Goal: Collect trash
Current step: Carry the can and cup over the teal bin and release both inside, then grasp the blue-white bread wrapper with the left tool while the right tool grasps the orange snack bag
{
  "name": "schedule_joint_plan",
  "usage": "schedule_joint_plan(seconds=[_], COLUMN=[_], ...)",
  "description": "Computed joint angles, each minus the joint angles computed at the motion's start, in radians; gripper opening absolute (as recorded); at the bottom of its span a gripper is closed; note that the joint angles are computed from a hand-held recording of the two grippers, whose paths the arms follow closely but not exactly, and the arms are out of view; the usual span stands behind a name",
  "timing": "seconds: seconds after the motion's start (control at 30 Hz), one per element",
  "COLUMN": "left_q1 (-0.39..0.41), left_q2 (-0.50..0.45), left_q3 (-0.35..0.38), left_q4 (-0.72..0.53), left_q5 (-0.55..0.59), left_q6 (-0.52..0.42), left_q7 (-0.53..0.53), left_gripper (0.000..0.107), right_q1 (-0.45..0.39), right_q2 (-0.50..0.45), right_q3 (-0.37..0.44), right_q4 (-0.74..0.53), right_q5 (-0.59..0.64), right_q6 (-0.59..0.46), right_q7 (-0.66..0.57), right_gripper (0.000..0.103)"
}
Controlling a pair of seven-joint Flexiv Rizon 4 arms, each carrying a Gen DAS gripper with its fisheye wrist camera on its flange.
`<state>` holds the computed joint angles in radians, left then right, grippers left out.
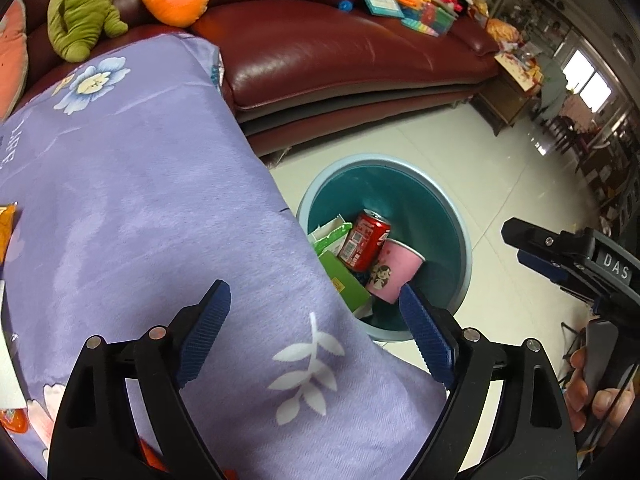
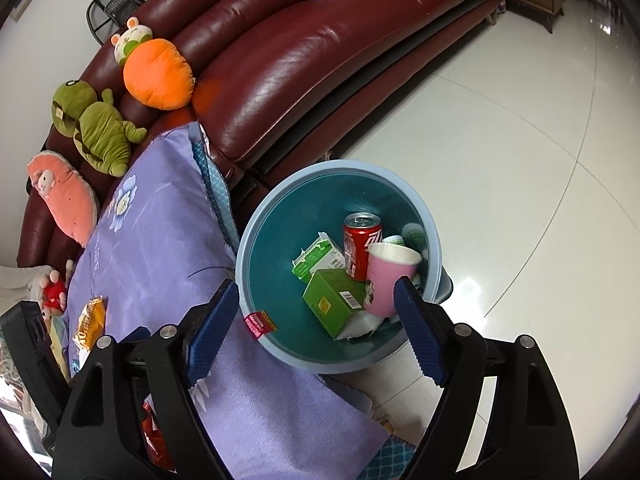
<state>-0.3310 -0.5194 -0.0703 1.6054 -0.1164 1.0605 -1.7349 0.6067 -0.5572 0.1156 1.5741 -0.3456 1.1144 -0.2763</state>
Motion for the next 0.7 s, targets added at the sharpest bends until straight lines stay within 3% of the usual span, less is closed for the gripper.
schedule_joint_plan(seconds=[0.7], left_q1=[0.092], left_q2=[0.258], left_q3=[0.016], left_q4=[0.344], left_q5=[-0.068], left_q6=[0.180], left_q7=[-0.013], left_gripper=[0.090], right_q1=[0.098], right_q2=[-0.058], right_q3=[0.040], right_q4=[-0.192], right_q5=[-0.010], right_q6=[-0.122], right_q7=[-0.106], right_gripper=[0.077])
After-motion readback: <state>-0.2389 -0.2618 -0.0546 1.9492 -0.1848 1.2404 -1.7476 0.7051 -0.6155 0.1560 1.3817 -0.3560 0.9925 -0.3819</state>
